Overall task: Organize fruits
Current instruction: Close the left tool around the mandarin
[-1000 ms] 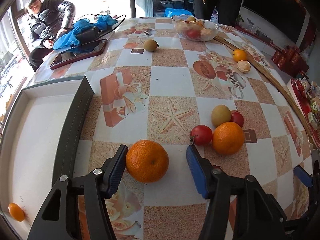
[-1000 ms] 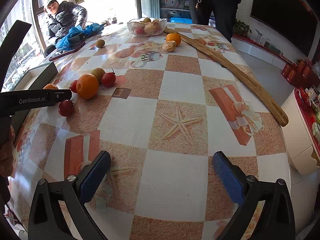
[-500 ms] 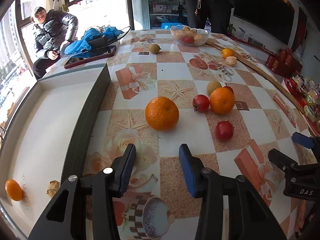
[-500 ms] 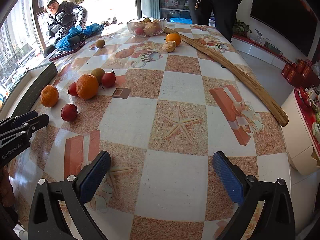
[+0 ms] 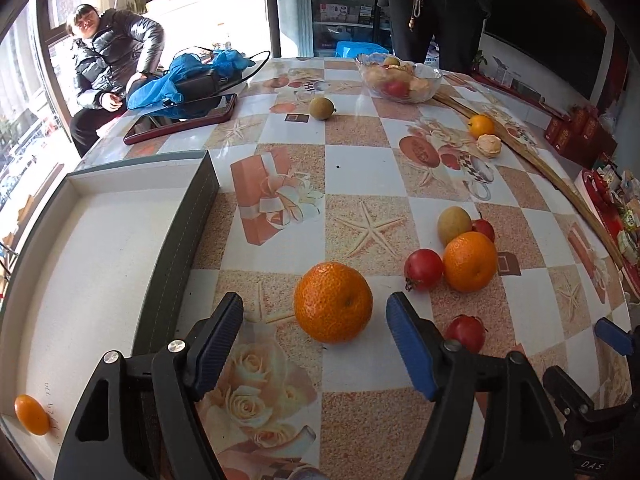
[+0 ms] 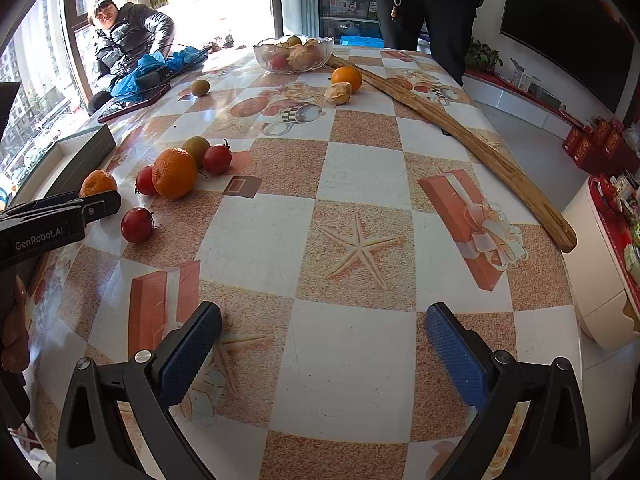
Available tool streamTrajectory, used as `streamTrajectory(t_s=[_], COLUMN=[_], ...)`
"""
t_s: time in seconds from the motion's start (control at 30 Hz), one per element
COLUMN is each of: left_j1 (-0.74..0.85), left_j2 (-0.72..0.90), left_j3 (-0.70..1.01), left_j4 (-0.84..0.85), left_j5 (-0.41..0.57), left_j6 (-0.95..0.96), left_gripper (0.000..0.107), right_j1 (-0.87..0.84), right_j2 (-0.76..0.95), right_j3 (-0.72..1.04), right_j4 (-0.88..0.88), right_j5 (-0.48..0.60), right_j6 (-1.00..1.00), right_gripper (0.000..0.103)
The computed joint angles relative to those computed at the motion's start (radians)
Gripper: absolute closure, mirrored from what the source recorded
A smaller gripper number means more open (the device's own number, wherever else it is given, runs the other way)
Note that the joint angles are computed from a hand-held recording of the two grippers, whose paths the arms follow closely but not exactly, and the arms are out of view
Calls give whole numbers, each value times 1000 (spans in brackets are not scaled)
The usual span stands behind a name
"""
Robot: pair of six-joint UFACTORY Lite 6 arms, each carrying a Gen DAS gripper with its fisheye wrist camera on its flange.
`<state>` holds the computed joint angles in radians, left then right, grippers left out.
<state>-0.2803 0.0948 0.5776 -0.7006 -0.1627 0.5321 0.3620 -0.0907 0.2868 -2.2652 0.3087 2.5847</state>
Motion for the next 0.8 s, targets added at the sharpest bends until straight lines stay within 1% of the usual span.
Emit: streamTrajectory(t_s=[0.1, 0.13, 0.17, 0.2, 0.23, 0.27, 0.33, 0.4, 0.5, 0.6, 0.63, 0.73, 0.8], left_j1=[-19, -26, -33, -35, -41, -51, -69, -69, -42, -24, -25, -45, -45], left_j2=[56, 70, 64, 56, 49, 39, 12, -36, -96, -119, -121, -117, -118], left_j3=[49, 54, 44, 34, 24, 11, -33, -94, -153, -173, -174, -171, -171], left_j4=[-166, -184, -160, -95, -70, -65, -42, 56, 207, 312, 303, 166, 151], left_j5=[-9, -22, -43, -43, -46, -56, -89, -109, -94, -84, -84, -92, -92], left_j6=[148, 159, 128, 67, 47, 46, 17, -92, -250, -354, -346, -211, -193], left_gripper=[31, 37, 46, 51, 61, 67, 67, 67, 67, 67, 67, 66, 66], right_j1=[-3, 0, 0, 0, 1, 1, 0, -1, 1, 0, 2, 3, 2], right_j2=[0, 1, 2, 1, 2, 2, 1, 1, 2, 2, 2, 3, 3], right_j3=[0, 0, 0, 0, 0, 0, 0, -1, 0, -1, 0, 0, 0], right_j4=[-4, -3, -3, -4, -3, -3, -4, -5, -3, -4, -3, -1, -2], right_j5=[-1, 1, 1, 1, 1, 1, 1, 1, 2, 2, 3, 3, 3], right_j6=[2, 3, 3, 3, 4, 4, 4, 4, 4, 3, 5, 4, 4], right_gripper=[0, 0, 0, 0, 0, 0, 0, 0, 0, 0, 0, 0, 0])
